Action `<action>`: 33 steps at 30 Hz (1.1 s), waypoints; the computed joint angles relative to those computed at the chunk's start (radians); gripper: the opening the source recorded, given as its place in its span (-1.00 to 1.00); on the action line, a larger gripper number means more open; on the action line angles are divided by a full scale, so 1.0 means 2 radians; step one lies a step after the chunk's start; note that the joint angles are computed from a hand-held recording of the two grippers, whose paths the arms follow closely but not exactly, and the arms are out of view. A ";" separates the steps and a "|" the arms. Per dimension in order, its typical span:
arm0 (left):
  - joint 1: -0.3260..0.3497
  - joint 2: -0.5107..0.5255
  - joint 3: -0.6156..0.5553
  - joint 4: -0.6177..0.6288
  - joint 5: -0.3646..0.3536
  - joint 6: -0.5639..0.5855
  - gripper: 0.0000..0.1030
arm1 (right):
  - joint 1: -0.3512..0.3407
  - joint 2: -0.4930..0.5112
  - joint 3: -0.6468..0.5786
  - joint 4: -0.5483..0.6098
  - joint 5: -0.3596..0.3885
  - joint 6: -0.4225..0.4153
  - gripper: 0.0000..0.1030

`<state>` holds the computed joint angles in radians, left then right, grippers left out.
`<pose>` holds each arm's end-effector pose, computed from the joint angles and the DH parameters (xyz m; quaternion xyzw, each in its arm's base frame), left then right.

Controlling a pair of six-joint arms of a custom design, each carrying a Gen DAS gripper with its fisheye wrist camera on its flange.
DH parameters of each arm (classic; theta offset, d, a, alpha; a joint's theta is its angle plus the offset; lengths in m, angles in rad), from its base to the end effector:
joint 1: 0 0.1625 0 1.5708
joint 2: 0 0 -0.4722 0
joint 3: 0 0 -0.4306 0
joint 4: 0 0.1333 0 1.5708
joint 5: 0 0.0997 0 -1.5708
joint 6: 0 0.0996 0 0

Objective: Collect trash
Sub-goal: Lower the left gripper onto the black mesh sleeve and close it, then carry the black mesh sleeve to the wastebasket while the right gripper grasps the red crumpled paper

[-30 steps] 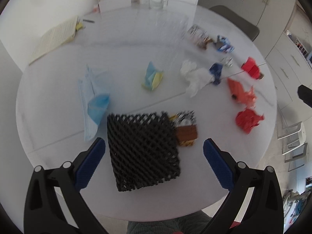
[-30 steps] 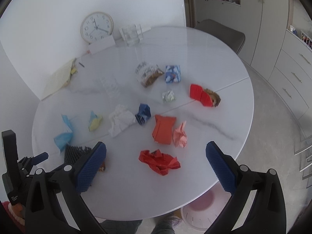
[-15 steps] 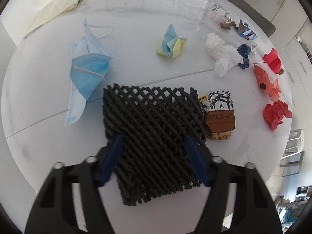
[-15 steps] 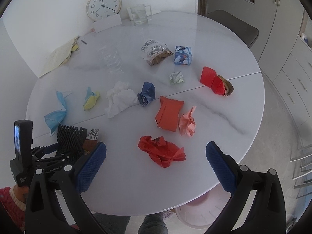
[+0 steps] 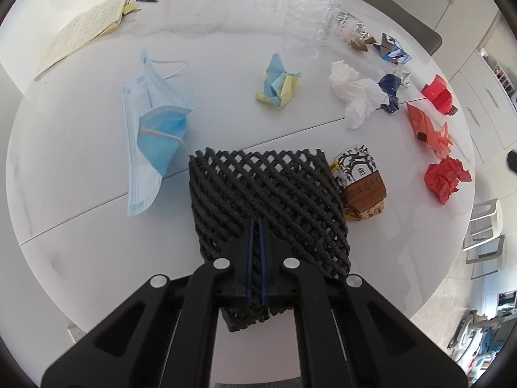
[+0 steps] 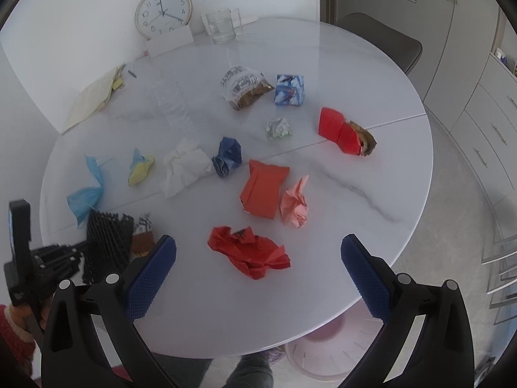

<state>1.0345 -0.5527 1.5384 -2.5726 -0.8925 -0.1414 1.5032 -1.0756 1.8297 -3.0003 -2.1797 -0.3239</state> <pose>-0.2101 -0.7367 -0.0245 0.1824 0.9252 -0.1177 0.3112 0.0311 -0.6708 0.2817 0.0165 -0.9054 0.2550 0.3389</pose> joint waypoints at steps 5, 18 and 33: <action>0.002 -0.003 0.002 -0.010 -0.010 0.011 -0.99 | -0.011 0.014 0.000 0.013 -0.006 0.009 0.96; 0.014 -0.026 0.004 0.001 -0.070 0.012 -0.99 | -0.016 0.037 -0.013 0.024 -0.009 0.009 0.96; 0.022 -0.007 -0.024 0.076 -0.069 -0.036 0.71 | -0.018 0.036 -0.018 0.037 -0.010 0.020 0.96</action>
<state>1.0781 -0.5667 1.4914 -2.4215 -1.0309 -0.2128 1.4662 -1.0041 1.7935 -2.9266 -2.2000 -0.2834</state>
